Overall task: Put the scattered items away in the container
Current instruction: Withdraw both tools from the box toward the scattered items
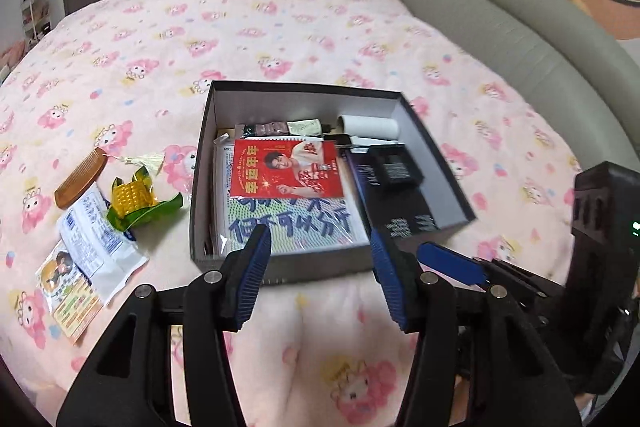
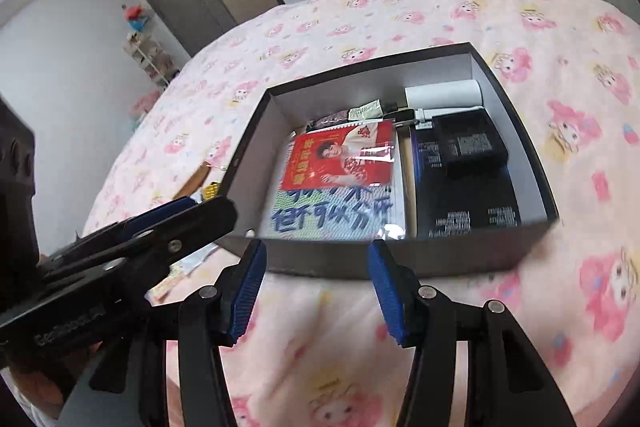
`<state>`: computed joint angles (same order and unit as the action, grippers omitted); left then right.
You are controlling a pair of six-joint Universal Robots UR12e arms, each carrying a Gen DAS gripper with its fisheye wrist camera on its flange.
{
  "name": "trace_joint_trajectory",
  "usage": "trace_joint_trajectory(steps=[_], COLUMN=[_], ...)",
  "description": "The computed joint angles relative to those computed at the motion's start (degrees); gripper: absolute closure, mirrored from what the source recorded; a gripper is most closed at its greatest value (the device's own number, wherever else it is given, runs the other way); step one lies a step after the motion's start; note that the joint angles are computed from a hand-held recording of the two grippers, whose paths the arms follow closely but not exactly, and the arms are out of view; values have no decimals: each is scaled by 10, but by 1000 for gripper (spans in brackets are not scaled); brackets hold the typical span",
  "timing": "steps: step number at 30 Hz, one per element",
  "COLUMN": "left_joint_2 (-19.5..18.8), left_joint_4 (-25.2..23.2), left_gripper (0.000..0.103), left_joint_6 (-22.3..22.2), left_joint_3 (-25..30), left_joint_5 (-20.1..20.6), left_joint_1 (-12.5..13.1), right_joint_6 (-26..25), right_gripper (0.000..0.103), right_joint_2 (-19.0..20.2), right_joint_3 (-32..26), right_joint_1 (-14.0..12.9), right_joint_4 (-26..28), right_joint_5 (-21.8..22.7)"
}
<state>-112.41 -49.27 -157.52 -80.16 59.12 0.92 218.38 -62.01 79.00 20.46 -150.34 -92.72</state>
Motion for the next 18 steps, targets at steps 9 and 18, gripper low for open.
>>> trace_joint_trajectory(steps=[9,18], left_joint_2=[45,67], left_joint_4=[33,48], left_gripper=[47,47], left_joint_6=[17,16], left_joint_3=[-56,-89], left_joint_5=[-13,-22], left_joint_1=[21,51], right_joint_6=[-1,-29], right_gripper=[53,53], right_joint_2=[4,18], right_joint_3=[-8,-33], right_joint_1=[31,57], right_joint_4=[1,14], right_joint_5=[-57,-86])
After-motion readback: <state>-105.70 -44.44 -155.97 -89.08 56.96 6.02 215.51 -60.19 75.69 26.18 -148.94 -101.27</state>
